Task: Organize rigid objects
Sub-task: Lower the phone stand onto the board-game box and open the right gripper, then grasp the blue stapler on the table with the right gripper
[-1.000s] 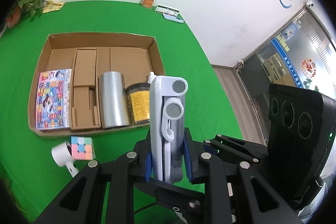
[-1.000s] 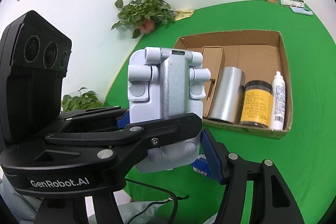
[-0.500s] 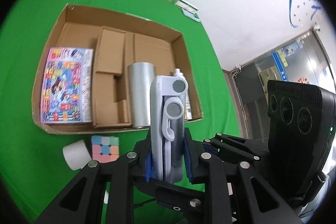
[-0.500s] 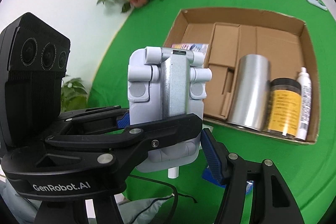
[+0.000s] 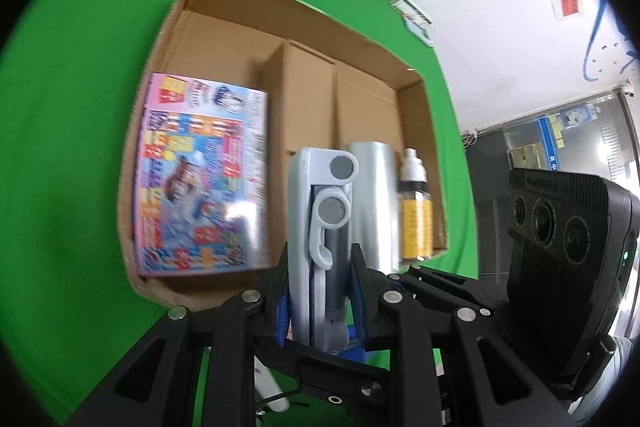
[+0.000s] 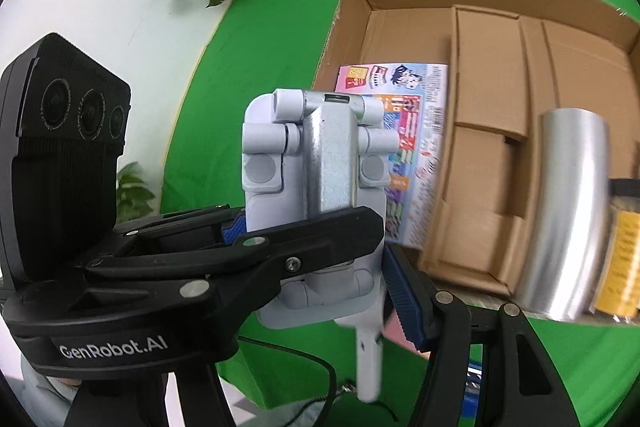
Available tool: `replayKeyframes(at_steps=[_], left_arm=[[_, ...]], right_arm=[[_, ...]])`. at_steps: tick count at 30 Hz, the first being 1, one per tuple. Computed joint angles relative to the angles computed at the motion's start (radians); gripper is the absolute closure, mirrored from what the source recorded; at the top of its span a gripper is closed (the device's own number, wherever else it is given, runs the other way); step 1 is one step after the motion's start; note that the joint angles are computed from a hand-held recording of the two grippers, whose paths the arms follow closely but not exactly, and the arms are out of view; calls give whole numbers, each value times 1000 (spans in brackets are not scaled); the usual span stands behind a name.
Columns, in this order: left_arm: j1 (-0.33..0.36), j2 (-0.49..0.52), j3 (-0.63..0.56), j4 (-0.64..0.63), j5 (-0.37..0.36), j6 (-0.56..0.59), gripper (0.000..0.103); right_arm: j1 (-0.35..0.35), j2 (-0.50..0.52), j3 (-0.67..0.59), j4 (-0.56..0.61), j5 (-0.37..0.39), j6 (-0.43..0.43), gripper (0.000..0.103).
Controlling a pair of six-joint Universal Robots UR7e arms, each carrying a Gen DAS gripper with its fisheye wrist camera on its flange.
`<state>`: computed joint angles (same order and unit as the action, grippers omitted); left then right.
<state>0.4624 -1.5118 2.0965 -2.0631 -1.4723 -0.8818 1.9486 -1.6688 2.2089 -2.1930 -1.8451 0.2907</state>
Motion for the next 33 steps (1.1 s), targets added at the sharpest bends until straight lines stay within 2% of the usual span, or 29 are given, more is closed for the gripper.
replayKeyframes(at_steps=[5, 7, 8, 9, 10, 11, 13, 15, 19, 23, 27, 30, 33], left_arm=[[65, 12, -14, 37, 25, 22, 79], [71, 18, -37, 102, 67, 8, 75], [72, 16, -47, 136, 85, 1, 72], [68, 5, -53, 156, 101, -3, 71], [64, -8, -52, 160, 114, -4, 65], [57, -26, -49, 165, 134, -9, 54], [27, -56, -54, 209, 197, -33, 42], [-11, -88, -58, 262, 255, -58, 40], [-66, -138, -39, 307, 298, -103, 40], [-112, -155, -10, 366, 262, -180, 41], [-144, -166, 57, 357, 138, -226, 42], [-158, -184, 127, 304, 38, -320, 42], [-200, -184, 174, 273, -14, -394, 42]], right_arm=[[-67, 64, 46, -159, 59, -6, 40], [-103, 77, 73, -211, 100, 33, 39], [-108, 77, 79, -222, 107, 46, 33], [-108, 73, 85, -239, 109, 46, 22], [-102, 65, 92, -255, 104, 40, 16], [-91, 56, 97, -270, 89, 30, 10], [-65, 28, 101, -273, 57, 9, 9], [-47, -16, 110, -260, 23, -13, 9], [-22, -122, 140, -200, -95, -82, 7], [-25, -270, 195, -43, -211, -149, 7], [-73, -414, 272, 121, -299, -225, 7], [-119, -518, 339, 205, -359, -319, 7], [-194, -634, 388, 261, -371, -463, 7]])
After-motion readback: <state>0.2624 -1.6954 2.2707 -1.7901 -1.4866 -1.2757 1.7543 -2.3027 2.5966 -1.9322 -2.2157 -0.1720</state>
